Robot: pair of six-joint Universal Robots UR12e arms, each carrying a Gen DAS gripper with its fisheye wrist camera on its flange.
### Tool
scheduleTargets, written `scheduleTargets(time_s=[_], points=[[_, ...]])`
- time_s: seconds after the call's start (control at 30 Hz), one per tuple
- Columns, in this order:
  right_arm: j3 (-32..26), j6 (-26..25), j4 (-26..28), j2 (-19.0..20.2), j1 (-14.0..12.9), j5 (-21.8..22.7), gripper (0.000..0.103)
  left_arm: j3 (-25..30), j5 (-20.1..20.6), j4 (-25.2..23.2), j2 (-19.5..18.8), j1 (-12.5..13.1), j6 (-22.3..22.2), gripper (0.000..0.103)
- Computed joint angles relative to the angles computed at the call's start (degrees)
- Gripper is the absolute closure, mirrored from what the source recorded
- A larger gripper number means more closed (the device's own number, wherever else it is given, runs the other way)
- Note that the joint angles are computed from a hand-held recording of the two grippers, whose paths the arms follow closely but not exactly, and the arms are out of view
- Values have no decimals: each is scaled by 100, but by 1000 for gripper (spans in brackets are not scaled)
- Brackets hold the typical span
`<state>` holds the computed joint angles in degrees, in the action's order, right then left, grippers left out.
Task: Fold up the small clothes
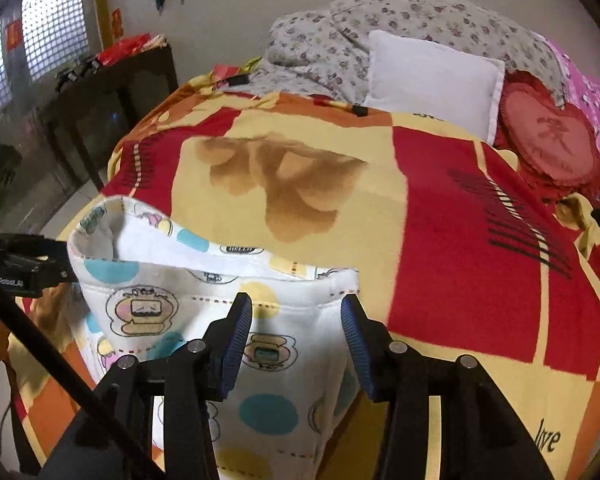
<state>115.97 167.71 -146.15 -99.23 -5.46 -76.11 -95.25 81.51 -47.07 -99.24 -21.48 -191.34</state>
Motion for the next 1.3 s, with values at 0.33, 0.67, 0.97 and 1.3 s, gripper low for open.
scheduleTargets(time_s=[0.33, 0.67, 0.97, 1.3], points=[[122, 440, -320, -38, -161, 33, 95, 15, 41, -52, -62, 21, -160, 32], [9, 1003, -90, 163, -156, -412, 95, -69, 150, 28, 31, 118, -674, 31], [96, 1057, -285, -214, -202, -72, 42, -249, -19, 131, 203, 210, -699, 31], [-503, 370, 333, 270, 351, 1913, 38, -648, 70, 229, 461, 75, -267, 27]])
